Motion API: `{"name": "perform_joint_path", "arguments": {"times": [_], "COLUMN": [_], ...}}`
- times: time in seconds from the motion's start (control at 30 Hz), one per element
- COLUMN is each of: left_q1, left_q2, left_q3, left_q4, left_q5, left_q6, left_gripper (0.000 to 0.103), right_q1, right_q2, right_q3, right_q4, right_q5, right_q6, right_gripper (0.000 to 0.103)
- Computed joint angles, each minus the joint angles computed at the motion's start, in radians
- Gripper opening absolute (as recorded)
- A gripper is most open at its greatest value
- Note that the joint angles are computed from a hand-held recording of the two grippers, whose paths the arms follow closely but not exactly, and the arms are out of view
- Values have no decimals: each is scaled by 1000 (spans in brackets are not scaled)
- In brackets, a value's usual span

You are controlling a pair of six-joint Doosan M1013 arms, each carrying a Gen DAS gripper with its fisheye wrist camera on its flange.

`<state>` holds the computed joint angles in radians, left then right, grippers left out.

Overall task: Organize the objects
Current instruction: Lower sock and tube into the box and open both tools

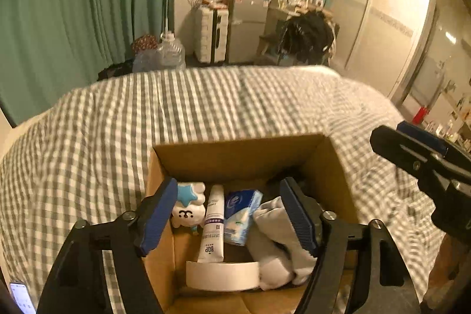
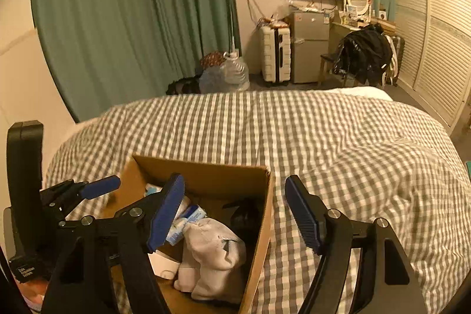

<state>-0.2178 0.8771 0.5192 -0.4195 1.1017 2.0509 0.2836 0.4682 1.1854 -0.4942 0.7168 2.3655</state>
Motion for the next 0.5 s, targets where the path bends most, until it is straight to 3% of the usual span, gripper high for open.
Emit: {"name": "perform_joint_path", "arguments": {"times": [0.23,0.3,0.5], "left_q1": [16,23,48], "left_q2": [-93,-122,-218], "left_q3": [83,110,220], "left_q4": [-57,-70,-146], "left_q5": [-94,-114,-200], "left_q6": [60,84,153], "left_gripper": [82,94,99], "right_q1": [49,62,109], "right_q2": [-57,-73,-119], "right_q3": [-2,-5,-3], "right_q4": [-174,-215,-344], "right_q5": [43,55,97], "right_q6": [123,156,249], "right_gripper": [85,87,95]}}
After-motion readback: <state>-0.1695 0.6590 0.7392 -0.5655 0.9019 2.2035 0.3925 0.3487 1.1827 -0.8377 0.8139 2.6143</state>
